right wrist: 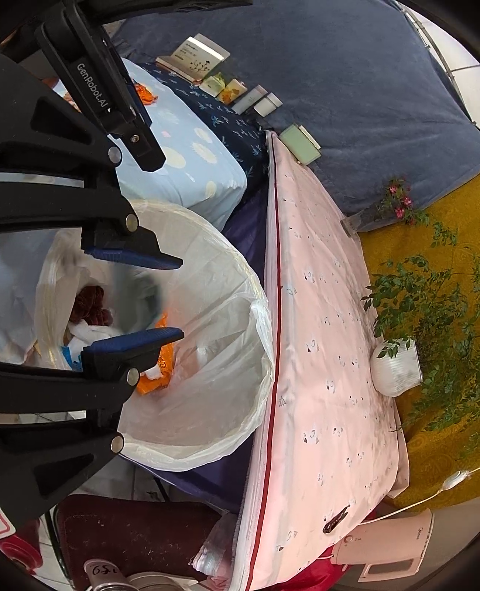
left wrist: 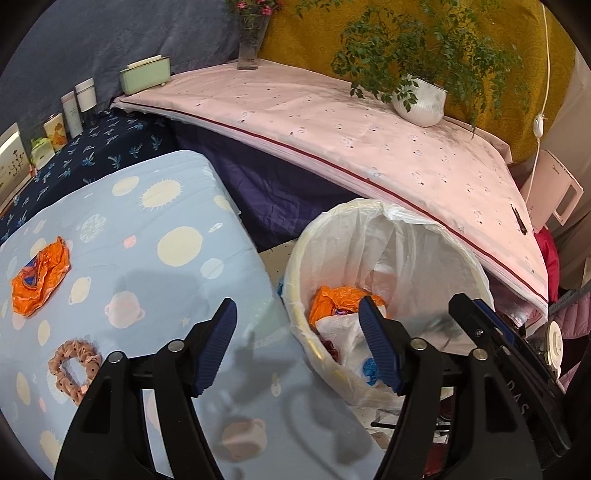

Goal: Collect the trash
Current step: 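Open both grippers to drop the pouch and scrunchie into the bin, then move both grippers back over the pink scrunchie and orange bag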

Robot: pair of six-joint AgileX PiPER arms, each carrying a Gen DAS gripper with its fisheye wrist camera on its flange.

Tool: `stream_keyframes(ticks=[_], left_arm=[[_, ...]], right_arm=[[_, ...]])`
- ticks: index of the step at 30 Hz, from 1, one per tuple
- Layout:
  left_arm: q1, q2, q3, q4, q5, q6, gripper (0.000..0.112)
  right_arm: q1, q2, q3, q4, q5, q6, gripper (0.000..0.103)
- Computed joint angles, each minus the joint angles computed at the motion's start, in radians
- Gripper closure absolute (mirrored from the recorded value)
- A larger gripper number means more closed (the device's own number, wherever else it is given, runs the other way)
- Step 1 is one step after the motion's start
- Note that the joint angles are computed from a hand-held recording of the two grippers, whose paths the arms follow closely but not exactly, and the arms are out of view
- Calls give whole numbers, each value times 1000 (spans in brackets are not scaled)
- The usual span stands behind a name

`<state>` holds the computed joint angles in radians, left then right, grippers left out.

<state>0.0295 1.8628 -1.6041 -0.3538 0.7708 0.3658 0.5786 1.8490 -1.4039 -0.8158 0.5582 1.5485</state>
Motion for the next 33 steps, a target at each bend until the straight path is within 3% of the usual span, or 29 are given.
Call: stream_keyframes(ticks=[17, 21, 33], left_arm=[[143, -41, 71, -36, -3, 47, 43], [195, -48, 76, -56, 8, 64, 43], [367, -33, 69, -93, 39, 110, 43]], right_arm=[[104, 94, -181, 91, 83, -137, 69], [136, 122, -241, 103, 119, -168, 61], [233, 279, -519, 213, 225, -348, 61]])
